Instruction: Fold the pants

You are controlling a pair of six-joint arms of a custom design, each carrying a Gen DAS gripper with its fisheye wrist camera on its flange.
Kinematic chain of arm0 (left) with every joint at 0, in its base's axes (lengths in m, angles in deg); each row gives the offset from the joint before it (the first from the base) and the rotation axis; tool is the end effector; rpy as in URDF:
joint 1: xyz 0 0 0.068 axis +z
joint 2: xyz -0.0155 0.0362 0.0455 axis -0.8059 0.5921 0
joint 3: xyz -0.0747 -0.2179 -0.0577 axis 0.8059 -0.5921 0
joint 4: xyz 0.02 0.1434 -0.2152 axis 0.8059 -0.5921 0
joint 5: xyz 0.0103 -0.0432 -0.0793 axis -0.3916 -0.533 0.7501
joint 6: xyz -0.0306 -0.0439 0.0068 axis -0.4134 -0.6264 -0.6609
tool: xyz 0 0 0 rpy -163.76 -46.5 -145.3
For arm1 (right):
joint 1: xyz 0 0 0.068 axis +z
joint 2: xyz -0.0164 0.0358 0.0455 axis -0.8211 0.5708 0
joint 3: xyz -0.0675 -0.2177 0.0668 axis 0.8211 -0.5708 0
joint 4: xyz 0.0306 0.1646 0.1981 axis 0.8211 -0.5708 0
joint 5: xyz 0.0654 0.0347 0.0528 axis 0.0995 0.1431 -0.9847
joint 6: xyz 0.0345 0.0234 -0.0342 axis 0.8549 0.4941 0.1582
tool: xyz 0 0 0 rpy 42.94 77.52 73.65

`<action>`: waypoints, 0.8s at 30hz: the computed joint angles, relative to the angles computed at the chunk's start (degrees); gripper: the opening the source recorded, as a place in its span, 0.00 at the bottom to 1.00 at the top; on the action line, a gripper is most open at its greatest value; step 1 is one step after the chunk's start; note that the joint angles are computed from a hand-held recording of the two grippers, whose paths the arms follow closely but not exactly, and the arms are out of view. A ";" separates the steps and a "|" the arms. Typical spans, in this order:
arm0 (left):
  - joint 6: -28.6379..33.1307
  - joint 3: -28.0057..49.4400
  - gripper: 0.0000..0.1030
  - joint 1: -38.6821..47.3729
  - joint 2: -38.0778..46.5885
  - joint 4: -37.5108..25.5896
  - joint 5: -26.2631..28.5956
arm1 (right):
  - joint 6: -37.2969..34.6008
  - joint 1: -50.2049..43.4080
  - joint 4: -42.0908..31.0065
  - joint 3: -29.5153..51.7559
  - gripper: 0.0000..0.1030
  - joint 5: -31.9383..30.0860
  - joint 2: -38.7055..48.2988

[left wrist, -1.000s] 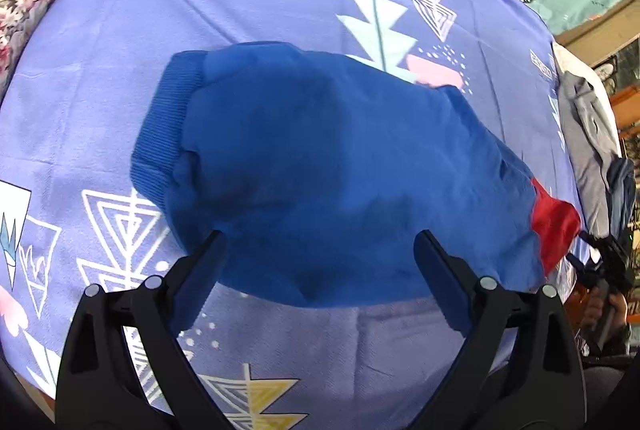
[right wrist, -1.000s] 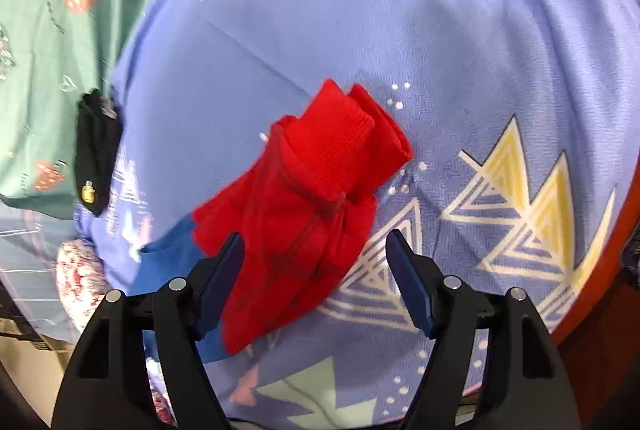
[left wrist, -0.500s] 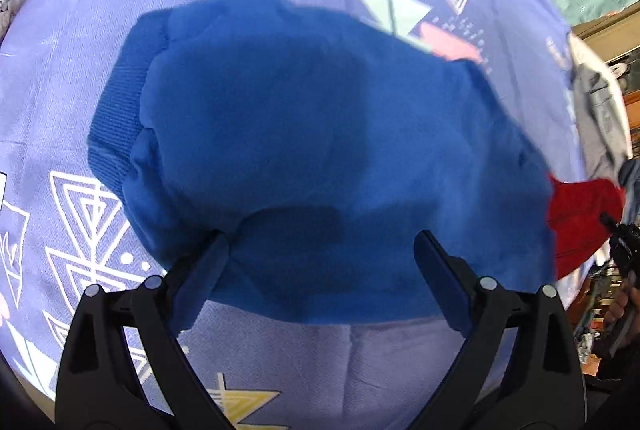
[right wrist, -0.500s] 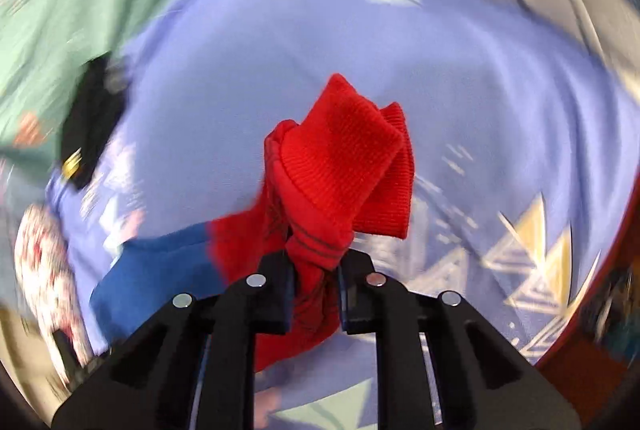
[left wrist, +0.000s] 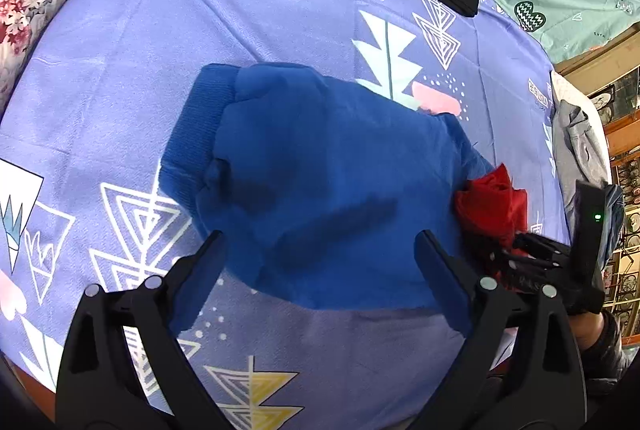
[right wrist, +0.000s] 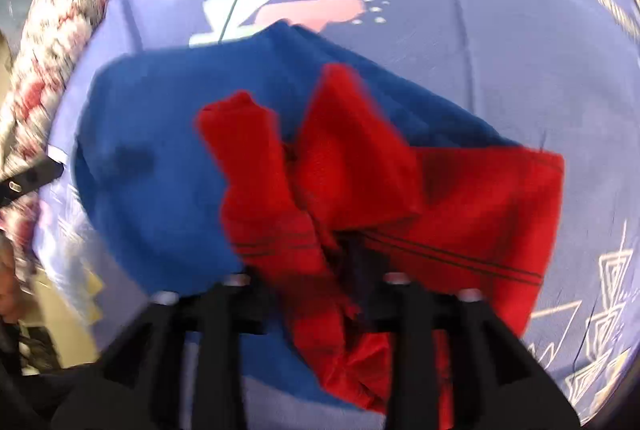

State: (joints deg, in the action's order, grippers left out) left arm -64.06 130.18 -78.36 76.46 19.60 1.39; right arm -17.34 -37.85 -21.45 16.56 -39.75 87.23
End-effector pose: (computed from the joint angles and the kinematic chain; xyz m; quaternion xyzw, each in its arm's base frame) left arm 0.1873 -0.0884 0.1896 -0.2168 0.9520 -0.1553 0.1503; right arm 0.3110 0.1067 0.1479 -0.2677 0.9523 0.1320 0.0635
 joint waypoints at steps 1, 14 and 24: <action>0.01 -0.44 0.92 0.08 -0.89 -0.19 0.04 | -1.09 -0.24 -1.87 1.02 0.65 -2.27 0.04; 1.56 4.93 0.92 -2.20 6.09 3.89 1.77 | -1.36 -17.21 -10.02 10.81 0.13 -17.20 7.86; 2.04 11.79 0.92 -6.13 15.12 6.99 3.33 | -2.93 -17.04 -7.29 8.98 0.58 -8.02 2.87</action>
